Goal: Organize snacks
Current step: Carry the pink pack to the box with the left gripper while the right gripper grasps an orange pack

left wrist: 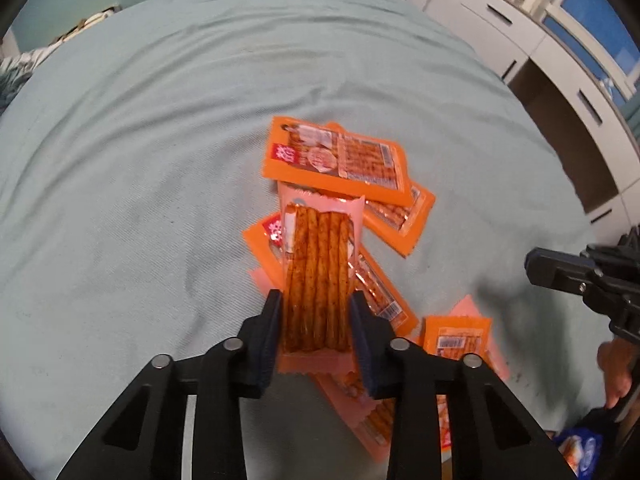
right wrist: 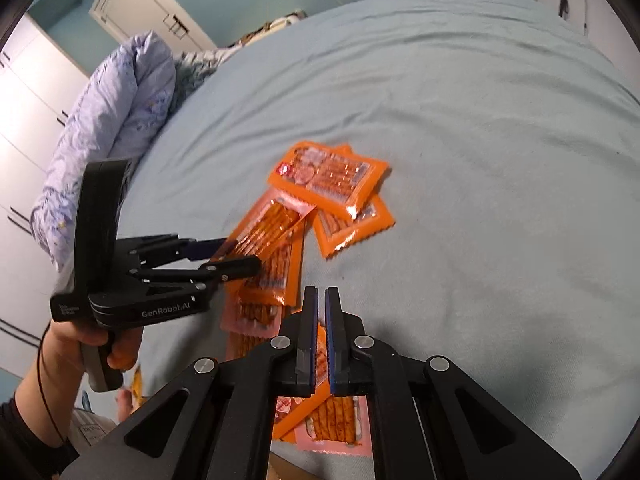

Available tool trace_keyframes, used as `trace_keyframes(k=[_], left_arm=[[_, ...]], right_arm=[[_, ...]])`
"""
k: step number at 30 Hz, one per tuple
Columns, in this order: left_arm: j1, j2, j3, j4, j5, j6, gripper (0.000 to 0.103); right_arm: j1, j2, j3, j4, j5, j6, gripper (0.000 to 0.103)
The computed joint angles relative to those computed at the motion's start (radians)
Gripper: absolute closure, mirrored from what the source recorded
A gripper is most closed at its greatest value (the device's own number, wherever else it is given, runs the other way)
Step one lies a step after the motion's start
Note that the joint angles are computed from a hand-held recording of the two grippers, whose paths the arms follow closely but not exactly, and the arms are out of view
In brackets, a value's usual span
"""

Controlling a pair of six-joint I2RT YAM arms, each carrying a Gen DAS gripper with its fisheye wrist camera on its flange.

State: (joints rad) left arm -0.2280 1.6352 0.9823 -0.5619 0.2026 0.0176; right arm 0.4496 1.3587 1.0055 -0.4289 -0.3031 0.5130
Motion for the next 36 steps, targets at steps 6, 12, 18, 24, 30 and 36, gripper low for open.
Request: trace_keyframes(k=[6,12,18,24,30,36], left_arm=[[0.054,-0.141,-0.035,-0.028,0.032,-0.028,0.098],[0.095,-0.359,-0.058,-0.127,0.059,-0.025,0.098],[0.135,-0.61,-0.079,-0.248,0.124,-0.01,0.098],[0.197,-0.866,-0.135,-0.419,0.228,0.029,0.098],[0.266,-1.069,-0.138,-0.653,0.302,0.118,0.098],[0.065,-1.163,-0.136,-0.739,0.204,0.031,0.098]], right_arm=[[-0.011,-0.187,-0.101,-0.008,0.027,0.046,0.101],[0.058,-0.425,-0.185,-0.054,0.133,0.115,0.101],[0.245,-0.652,-0.282,-0.088,0.336,0.214,0.101],[0.57,-0.873,-0.369,-0.237,0.673,0.433,0.101],[0.95,-0.874,-0.328,-0.394,1.013,0.707,0.101],[0.719,-0.801,-0.333,-0.304,0.718,0.598,0.101]])
